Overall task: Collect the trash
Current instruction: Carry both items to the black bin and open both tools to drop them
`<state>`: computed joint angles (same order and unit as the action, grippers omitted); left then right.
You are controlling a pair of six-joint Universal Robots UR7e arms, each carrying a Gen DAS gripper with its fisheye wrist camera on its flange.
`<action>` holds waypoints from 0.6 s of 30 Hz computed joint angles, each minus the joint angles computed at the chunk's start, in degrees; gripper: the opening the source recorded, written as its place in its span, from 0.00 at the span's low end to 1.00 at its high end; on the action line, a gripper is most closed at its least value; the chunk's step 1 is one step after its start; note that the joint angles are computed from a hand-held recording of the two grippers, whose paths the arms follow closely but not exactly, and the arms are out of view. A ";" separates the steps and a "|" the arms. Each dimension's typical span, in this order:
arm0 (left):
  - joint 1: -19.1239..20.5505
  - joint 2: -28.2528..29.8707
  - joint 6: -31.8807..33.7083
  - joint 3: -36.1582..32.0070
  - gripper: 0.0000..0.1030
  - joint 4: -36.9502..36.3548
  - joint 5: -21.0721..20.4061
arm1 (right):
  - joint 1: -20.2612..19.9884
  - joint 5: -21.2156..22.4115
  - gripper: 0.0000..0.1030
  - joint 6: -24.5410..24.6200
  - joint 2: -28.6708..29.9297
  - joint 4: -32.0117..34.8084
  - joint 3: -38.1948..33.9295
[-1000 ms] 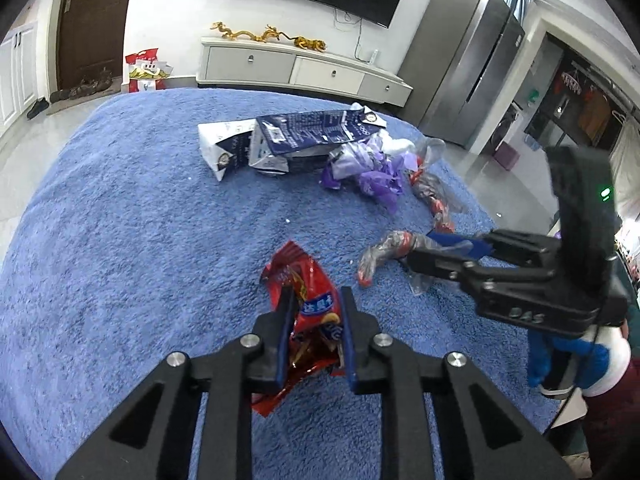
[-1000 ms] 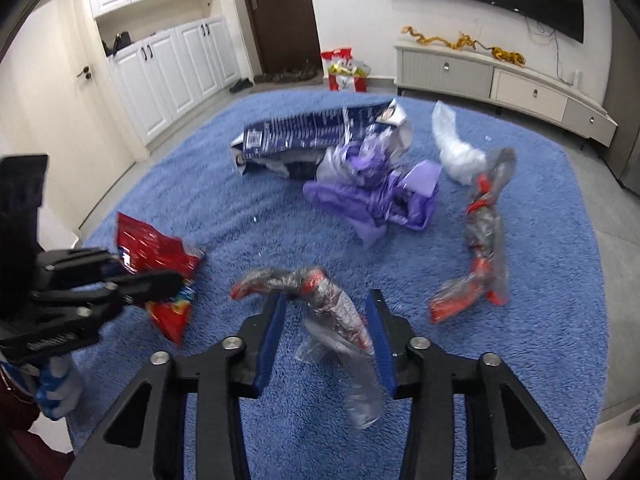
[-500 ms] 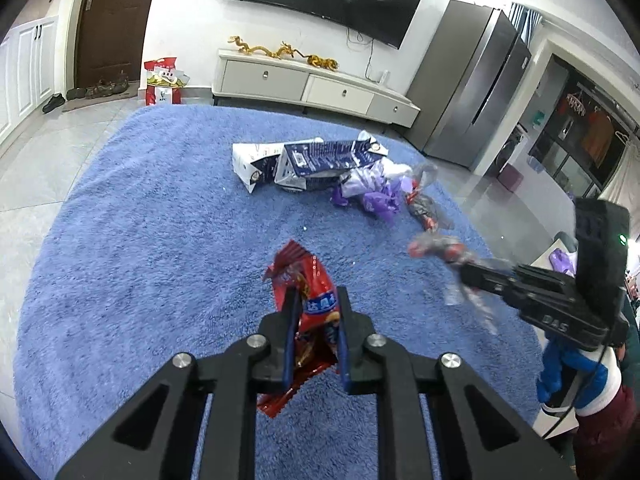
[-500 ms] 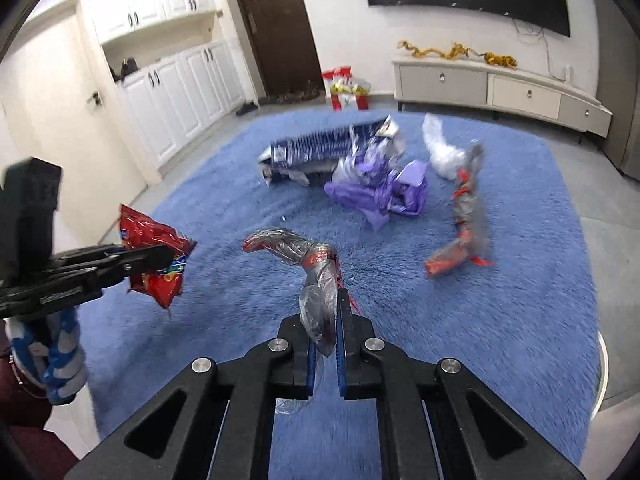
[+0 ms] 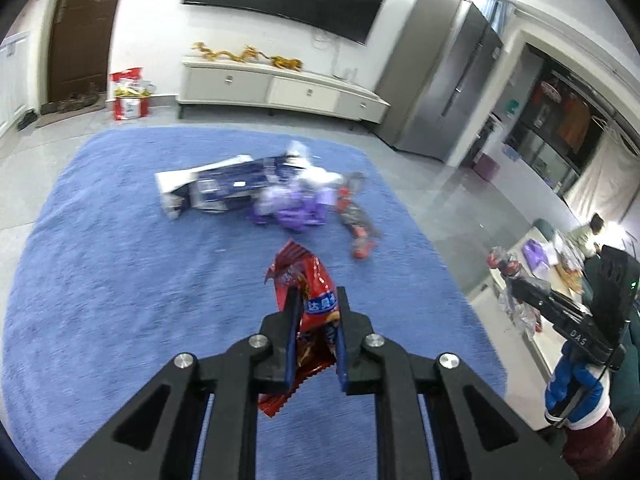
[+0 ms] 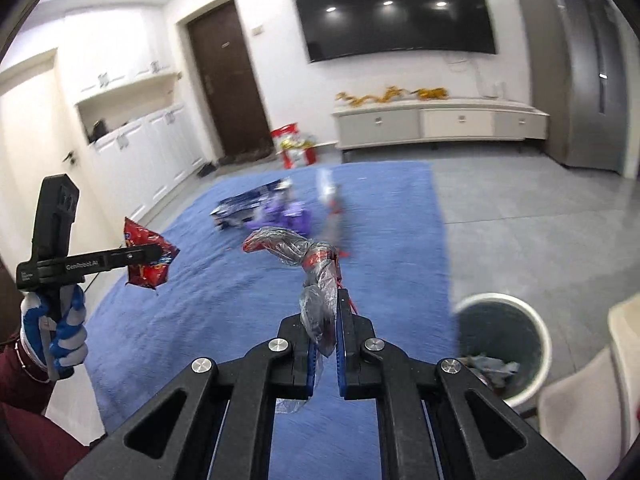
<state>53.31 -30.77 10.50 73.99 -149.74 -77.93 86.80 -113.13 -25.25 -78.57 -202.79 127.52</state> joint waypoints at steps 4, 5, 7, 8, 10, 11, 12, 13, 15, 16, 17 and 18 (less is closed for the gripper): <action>-2.70 3.81 1.26 -4.04 0.14 4.18 -0.76 | -3.97 0.29 0.08 0.89 -5.18 -3.57 4.40; -3.27 4.64 1.58 -4.81 0.14 4.81 -0.90 | -5.07 0.54 0.08 1.21 -6.38 -4.19 5.28; -4.66 6.93 2.60 -7.22 0.14 6.64 -1.26 | -7.92 1.57 0.08 2.14 -8.86 -5.73 7.21; -5.15 7.86 2.96 -8.20 0.14 7.30 -1.39 | -9.12 2.14 0.08 2.60 -9.82 -6.20 7.95; -6.24 10.18 3.65 -10.83 0.14 8.91 -1.63 | -12.42 3.83 0.08 4.06 -11.98 -6.89 9.41; -6.88 11.53 4.03 -12.42 0.14 9.89 -1.74 | -14.11 4.89 0.08 4.79 -12.93 -6.96 10.06; -7.38 12.61 4.32 -13.74 0.14 10.72 -1.87 | -15.31 5.62 0.08 5.22 -13.49 -6.84 10.32; -8.08 14.43 4.63 -16.06 0.14 12.08 -2.00 | -16.79 6.51 0.08 5.62 -14.04 -6.40 10.36; -8.92 17.20 4.86 -19.90 0.14 14.40 -2.15 | -19.47 8.49 0.08 6.31 -14.83 -4.79 9.75; -9.37 19.04 4.90 -22.45 0.14 15.84 -2.14 | -20.72 9.46 0.08 6.65 -14.86 -3.94 9.08; -9.87 21.39 5.01 -25.78 0.14 17.70 -1.91 | -21.59 10.18 0.08 6.91 -14.61 -3.61 8.69; -10.25 23.49 4.97 -28.88 0.14 19.53 -1.79 | -22.70 11.15 0.08 7.24 -14.46 -2.90 8.17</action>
<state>43.05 -7.28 15.47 45.11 -130.21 -79.72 64.10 -101.98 -18.01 -93.03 -205.68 135.69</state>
